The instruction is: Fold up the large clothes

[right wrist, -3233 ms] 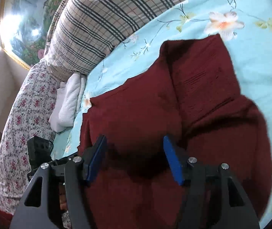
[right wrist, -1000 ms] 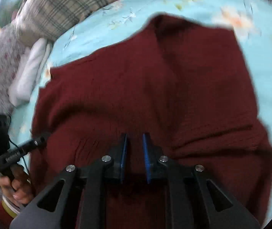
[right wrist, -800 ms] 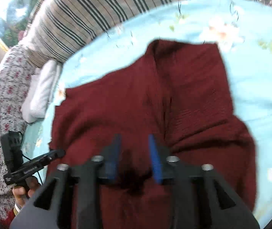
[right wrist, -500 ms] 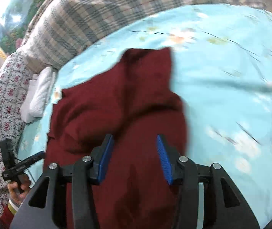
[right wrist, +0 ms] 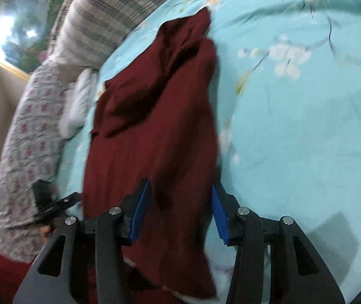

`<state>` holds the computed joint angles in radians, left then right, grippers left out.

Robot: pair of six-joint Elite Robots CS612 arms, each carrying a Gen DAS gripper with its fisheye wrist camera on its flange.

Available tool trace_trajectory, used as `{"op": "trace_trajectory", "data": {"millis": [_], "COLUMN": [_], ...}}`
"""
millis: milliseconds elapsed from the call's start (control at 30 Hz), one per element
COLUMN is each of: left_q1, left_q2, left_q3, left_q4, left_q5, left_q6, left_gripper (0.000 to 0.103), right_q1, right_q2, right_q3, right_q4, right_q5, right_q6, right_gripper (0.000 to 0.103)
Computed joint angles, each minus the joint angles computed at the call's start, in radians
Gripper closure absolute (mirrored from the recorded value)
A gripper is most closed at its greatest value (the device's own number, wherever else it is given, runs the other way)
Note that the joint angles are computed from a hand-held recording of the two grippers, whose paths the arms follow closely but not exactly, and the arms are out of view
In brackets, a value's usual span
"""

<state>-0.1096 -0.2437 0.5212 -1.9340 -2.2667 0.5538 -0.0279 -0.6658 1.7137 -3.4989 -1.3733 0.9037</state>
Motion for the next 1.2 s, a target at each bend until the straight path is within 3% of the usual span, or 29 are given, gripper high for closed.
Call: {"op": "trace_trajectory", "data": {"millis": [67, 133, 200, 233, 267, 333, 367, 533, 667, 833, 900, 1033, 1100, 1167, 1200], "left_q1": [0.003, 0.003, 0.000, -0.002, -0.003, 0.001, 0.005, 0.016, 0.023, 0.024, 0.026, 0.027, 0.022, 0.015, 0.012], "left_q2": [-0.019, -0.030, -0.042, -0.045, -0.044, -0.014, -0.006, -0.059, -0.045, 0.026, 0.043, 0.049, 0.038, -0.016, -0.039], "left_q3": [0.043, 0.065, 0.092, 0.099, 0.096, 0.028, 0.010, 0.101, 0.071, -0.066, -0.101, -0.119, -0.102, 0.012, 0.063], "left_q4": [-0.017, -0.024, -0.059, -0.073, -0.071, 0.025, 0.041, -0.062, -0.037, 0.151, 0.226, 0.272, 0.281, 0.167, 0.103], "left_q5": [-0.013, -0.019, -0.003, 0.007, 0.010, -0.008, -0.015, -0.039, -0.030, -0.012, -0.029, -0.043, -0.042, -0.009, 0.013], "left_q6": [0.020, 0.030, 0.033, 0.031, 0.031, 0.053, 0.055, 0.076, 0.089, 0.101, 0.127, 0.174, 0.212, 0.236, 0.234], "left_gripper": [0.026, 0.028, 0.034, 0.046, 0.068, 0.094, 0.095, 0.098, 0.100, 0.098, 0.089, 0.077, 0.078, 0.100, 0.100], "right_q1": [0.001, 0.002, 0.000, -0.001, 0.001, 0.004, 0.007, 0.011, 0.009, -0.001, -0.003, -0.001, 0.001, 0.003, 0.005], "right_q2": [0.002, -0.001, 0.000, 0.002, 0.003, 0.002, -0.002, -0.023, -0.025, 0.011, 0.011, 0.002, 0.001, 0.001, 0.002], "right_q3": [0.002, 0.001, -0.002, 0.000, 0.007, 0.010, 0.014, 0.075, 0.115, 0.079, 0.077, 0.077, 0.074, 0.072, 0.073], "right_q4": [-0.009, 0.012, 0.040, 0.039, 0.025, 0.009, -0.008, -0.169, -0.199, -0.170, -0.155, -0.120, -0.104, -0.102, -0.110], "right_q5": [0.013, 0.016, 0.025, 0.033, 0.034, 0.032, 0.028, 0.011, -0.012, 0.042, 0.047, 0.050, 0.053, 0.042, 0.037], "right_q6": [-0.009, -0.023, -0.023, -0.017, -0.012, -0.015, -0.023, 0.022, 0.064, 0.076, 0.068, 0.032, 0.019, 0.008, 0.009], "right_gripper": [0.056, 0.063, 0.089, 0.095, 0.097, 0.098, 0.098, 0.099, 0.099, 0.099, 0.097, 0.096, 0.096, 0.096, 0.097]}}
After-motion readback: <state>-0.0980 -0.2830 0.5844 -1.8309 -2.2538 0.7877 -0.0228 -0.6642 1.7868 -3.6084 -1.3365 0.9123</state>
